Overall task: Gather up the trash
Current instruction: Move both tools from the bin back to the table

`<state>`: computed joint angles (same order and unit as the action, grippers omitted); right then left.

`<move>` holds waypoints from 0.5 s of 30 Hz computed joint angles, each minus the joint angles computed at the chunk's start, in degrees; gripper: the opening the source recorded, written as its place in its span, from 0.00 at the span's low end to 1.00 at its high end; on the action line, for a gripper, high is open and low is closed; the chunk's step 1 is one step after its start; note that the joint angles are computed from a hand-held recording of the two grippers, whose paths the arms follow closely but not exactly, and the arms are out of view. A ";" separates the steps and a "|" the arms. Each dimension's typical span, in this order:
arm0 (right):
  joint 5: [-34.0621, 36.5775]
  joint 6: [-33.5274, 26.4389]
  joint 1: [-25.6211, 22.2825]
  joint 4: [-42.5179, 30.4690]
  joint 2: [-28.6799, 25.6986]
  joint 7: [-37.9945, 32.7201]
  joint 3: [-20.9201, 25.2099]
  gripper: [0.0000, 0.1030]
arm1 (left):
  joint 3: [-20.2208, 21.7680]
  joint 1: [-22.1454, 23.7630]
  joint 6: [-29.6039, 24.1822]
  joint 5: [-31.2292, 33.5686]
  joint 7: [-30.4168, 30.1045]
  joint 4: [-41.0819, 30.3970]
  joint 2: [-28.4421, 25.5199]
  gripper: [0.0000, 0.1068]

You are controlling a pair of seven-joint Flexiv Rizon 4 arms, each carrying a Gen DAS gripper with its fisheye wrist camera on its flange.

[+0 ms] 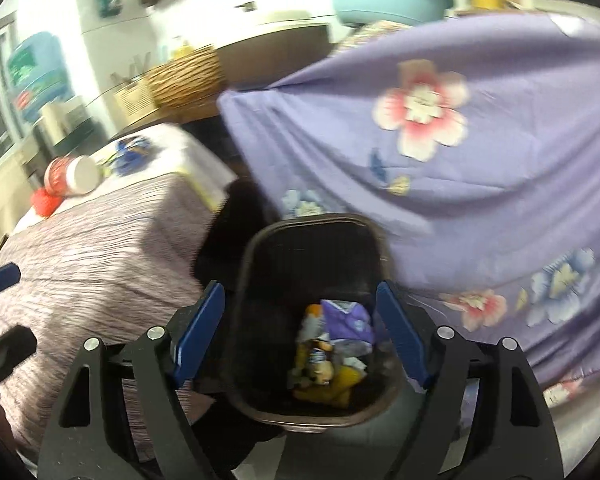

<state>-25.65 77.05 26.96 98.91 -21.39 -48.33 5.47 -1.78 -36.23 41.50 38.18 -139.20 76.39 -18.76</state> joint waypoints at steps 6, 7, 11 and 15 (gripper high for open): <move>6.23 -2.93 -1.09 -7.21 -3.47 -10.75 7.33 0.76 | 0.62 1.67 -3.86 2.88 -2.89 6.95 7.46 0.91; 7.33 -3.72 -0.93 -8.66 -4.09 -12.82 8.31 0.76 | 0.33 2.46 -4.01 2.87 -3.35 7.97 8.41 0.91; 10.58 -7.07 0.88 -15.24 -6.90 -20.69 10.82 0.76 | -0.19 5.69 -5.79 3.27 -5.60 13.48 13.67 0.91; 15.15 -13.19 2.39 -24.47 -11.00 -29.80 14.47 0.77 | -0.73 8.95 -7.95 3.65 -8.31 18.27 18.71 0.91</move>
<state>-10.50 63.86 29.35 74.45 -32.39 -78.13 19.95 -2.50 -27.27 33.55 41.83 -147.51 94.65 -0.05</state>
